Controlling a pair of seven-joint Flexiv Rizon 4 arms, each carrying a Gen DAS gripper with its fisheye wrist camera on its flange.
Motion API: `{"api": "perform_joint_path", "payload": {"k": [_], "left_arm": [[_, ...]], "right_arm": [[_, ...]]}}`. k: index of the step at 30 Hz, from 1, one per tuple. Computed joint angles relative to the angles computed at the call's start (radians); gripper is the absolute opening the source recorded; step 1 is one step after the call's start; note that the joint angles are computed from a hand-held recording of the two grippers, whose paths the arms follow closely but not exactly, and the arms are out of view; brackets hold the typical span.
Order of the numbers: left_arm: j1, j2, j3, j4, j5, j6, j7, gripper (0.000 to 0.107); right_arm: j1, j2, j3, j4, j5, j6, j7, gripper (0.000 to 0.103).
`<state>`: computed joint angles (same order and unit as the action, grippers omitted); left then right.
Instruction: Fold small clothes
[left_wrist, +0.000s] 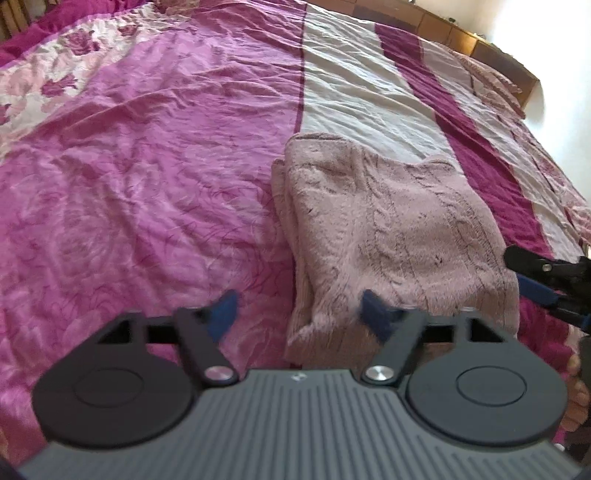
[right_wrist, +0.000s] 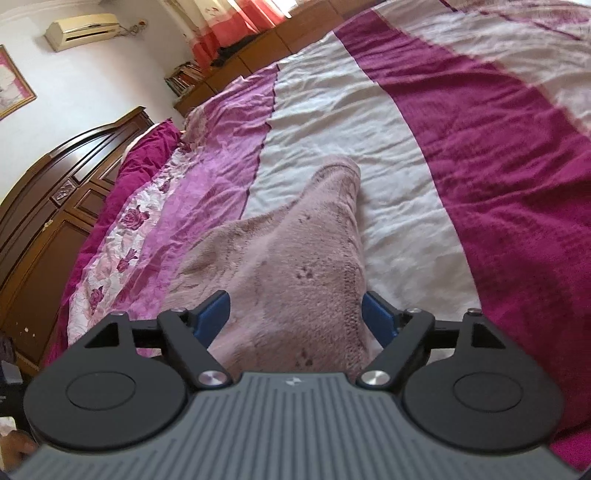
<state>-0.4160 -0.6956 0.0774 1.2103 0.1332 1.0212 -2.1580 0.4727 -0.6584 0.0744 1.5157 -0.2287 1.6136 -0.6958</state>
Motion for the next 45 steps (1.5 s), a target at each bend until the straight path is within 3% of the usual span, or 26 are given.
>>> {"api": "perform_joint_path", "payload": {"k": [9,14,20,30,45], "left_arm": [[-0.046,0.032,0.025,0.018,0.059,-0.06,-0.06,0.084],[-0.071,0.025,0.029,-0.007,0.107,-0.132,-0.086,0.084],[-0.074,0.006,0.009,-0.024,0.126,-0.17,-0.078,0.084],[-0.09,-0.038,0.007,-0.081,0.137,-0.242,-0.064,0.084],[-0.105,-0.067,0.017,-0.127,0.166,-0.282,-0.084,0.084]], "right_arm": [[0.117,0.098,-0.135,0.153,-0.034,0.071,-0.016,0.092],[0.179,0.132,-0.198,0.215,-0.07,0.043,-0.03,0.098],[0.107,0.138,-0.087,0.214,-0.103,-0.089,-0.04,0.099],[0.094,0.109,-0.069,0.19,-0.18,-0.197,-0.014,0.099],[0.076,0.074,-0.046,0.155,-0.203,-0.237,-0.02,0.103]]}}
